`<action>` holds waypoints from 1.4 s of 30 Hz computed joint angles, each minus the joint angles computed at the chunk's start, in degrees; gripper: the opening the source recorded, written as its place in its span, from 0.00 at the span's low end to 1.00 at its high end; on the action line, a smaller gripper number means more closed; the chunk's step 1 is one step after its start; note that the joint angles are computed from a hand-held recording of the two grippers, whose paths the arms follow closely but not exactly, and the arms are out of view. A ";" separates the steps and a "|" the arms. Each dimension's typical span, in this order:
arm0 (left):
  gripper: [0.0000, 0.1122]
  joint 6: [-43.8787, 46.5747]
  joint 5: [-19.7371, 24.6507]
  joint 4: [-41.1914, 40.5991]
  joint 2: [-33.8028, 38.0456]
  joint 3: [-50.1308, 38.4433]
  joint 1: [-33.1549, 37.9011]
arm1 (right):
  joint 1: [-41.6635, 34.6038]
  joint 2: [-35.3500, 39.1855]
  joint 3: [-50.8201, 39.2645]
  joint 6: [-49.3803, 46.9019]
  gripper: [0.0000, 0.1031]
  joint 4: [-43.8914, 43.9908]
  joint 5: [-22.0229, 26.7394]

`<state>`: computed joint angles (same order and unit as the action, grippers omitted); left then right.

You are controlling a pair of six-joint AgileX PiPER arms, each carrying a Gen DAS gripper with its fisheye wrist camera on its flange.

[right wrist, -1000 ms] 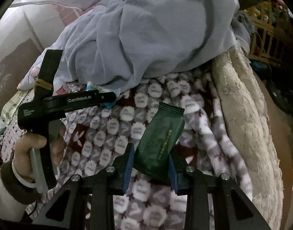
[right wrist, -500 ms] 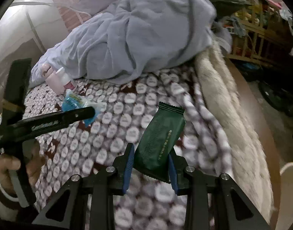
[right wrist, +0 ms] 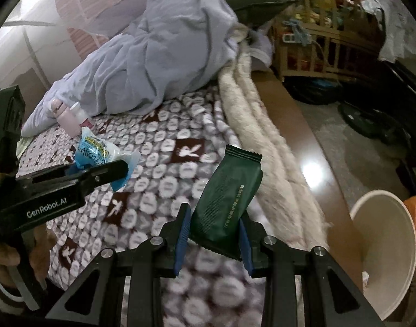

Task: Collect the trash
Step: 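Carry the blue wrapper and green snack bar over the white bucket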

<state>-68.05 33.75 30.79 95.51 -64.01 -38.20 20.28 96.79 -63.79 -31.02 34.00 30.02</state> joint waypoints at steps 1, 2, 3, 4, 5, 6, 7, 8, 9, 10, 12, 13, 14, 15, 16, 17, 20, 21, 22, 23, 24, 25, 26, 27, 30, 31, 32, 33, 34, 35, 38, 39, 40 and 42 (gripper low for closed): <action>0.34 0.01 0.68 -0.02 0.51 -0.79 -0.71 | -0.57 -0.60 0.80 -0.52 0.31 0.56 -0.12; 0.34 0.05 1.13 0.02 0.92 -1.35 -1.26 | -1.30 -1.16 1.59 -1.12 0.31 1.25 -0.18; 0.34 0.01 1.57 0.13 1.35 -1.97 -1.88 | -1.82 -1.58 2.14 -1.53 0.31 1.72 -0.18; 0.34 -0.28 2.06 0.32 1.76 -2.63 -2.57 | -2.46 -1.95 2.70 -2.09 0.31 2.30 -0.15; 0.34 -0.40 2.33 0.37 2.08 -3.13 -3.07 | -3.07 -2.33 3.24 -2.57 0.31 2.76 -0.16; 0.34 -0.26 2.63 0.21 2.52 -3.95 -3.64 | -3.60 -2.67 3.70 -3.04 0.31 3.14 -0.16; 0.34 -0.30 2.82 0.21 2.81 -4.45 -4.06 | -4.19 -3.03 4.13 -3.50 0.31 3.51 -0.11; 0.34 -0.25 3.12 0.17 3.24 -5.18 -4.50 | -4.90 -3.48 4.62 -4.01 0.31 3.86 -0.02; 0.34 -0.09 3.40 0.10 3.75 -6.02 -4.92 | -5.57 -3.79 4.91 -4.64 0.31 4.20 0.15; 0.34 0.29 3.70 -0.09 4.37 -6.99 -5.32 | -6.41 -4.29 5.40 -5.18 0.31 4.53 0.20; 0.34 1.08 4.39 -0.50 5.62 -9.02 -6.11 | -7.90 -4.90 6.04 -6.12 0.31 5.16 0.47; 0.34 1.42 4.71 -0.57 6.35 -10.13 -6.52 | -8.72 -5.15 6.30 -6.60 0.31 5.42 0.65; 0.34 1.76 5.12 -0.66 7.14 -11.31 -6.93 | -9.74 -5.44 6.64 -7.15 0.31 5.66 0.81; 0.34 2.39 5.62 -0.90 8.19 -12.87 -7.44 | -10.66 -5.63 6.90 -7.70 0.31 5.93 0.96; 0.34 2.97 5.91 -1.22 8.87 -13.91 -7.70 | -11.70 -5.84 7.17 -8.18 0.31 6.17 1.18; 0.34 3.53 6.20 -1.59 9.67 -15.07 -7.97 | -12.86 -6.06 7.43 -8.75 0.31 6.47 1.53; 0.34 5.69 7.02 -3.24 12.40 -19.11 -8.73 | -16.00 -6.54 8.16 -10.41 0.31 7.02 2.14; 0.34 6.49 7.33 -3.83 13.33 -20.51 -8.99 | -16.89 -6.61 8.34 -10.80 0.31 7.07 2.24; 0.34 7.20 7.68 -4.29 14.31 -21.98 -9.31 | -18.18 -6.68 8.57 -11.41 0.31 7.32 2.41; 0.34 7.85 8.06 -4.74 15.26 -23.41 -9.59 | -19.11 -6.75 8.79 -11.90 0.31 7.58 2.56; 0.34 8.72 8.48 -5.38 16.34 -25.08 -9.85 | -20.11 -6.78 8.97 -12.44 0.31 7.83 2.76; 0.34 9.76 8.90 -6.17 17.39 -26.82 -10.07 | -21.17 -6.83 9.18 -12.88 0.31 7.97 2.91; 0.34 10.49 9.25 -6.70 18.29 -28.26 -10.33 | -22.25 -6.75 9.27 -13.25 0.31 8.00 3.06; 0.34 11.42 9.75 -7.33 19.41 -30.07 -10.57 | -23.20 -6.72 9.32 -13.45 0.31 7.92 3.27; 0.34 14.63 11.45 -9.74 23.17 -36.35 -11.32 | -26.70 -6.22 9.57 -15.14 0.31 8.61 3.87; 0.34 15.64 11.94 -10.57 24.24 -38.17 -11.46 | -28.08 -5.94 9.65 -15.72 0.31 8.81 4.08; 0.34 16.97 12.56 -11.63 25.67 -40.53 -11.57 | -28.89 -5.86 9.89 -16.08 0.31 8.95 4.05; 0.34 17.96 13.05 -12.48 26.77 -42.34 -11.71 | -30.13 -5.56 9.94 -16.48 0.31 8.98 4.16; 0.34 19.24 13.81 -13.58 28.23 -44.79 -11.83 | -30.69 -5.20 9.69 -16.47 0.31 8.85 4.22; 0.34 20.18 14.70 -14.35 29.59 -47.09 -11.98 | -31.92 -4.79 9.58 -16.81 0.31 8.84 4.42; 0.34 23.38 18.13 -16.97 34.47 -55.59 -12.37 | -34.70 -3.89 9.35 -17.46 0.31 8.70 4.83; 0.34 24.64 19.51 -17.99 36.29 -58.84 -12.44 | -35.49 -3.58 9.25 -17.64 0.31 8.62 4.86; 0.34 25.84 21.23 -18.91 38.41 -62.68 -12.54 | -36.44 -3.13 9.00 -17.82 0.31 8.45 4.91; 0.34 27.59 25.26 -19.91 43.05 -71.33 -12.82 | -37.26 -2.38 8.32 -17.28 0.31 7.77 4.83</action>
<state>-40.46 59.01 10.87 138.56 -135.34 -51.02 -16.98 94.41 -55.46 -48.30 41.77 34.85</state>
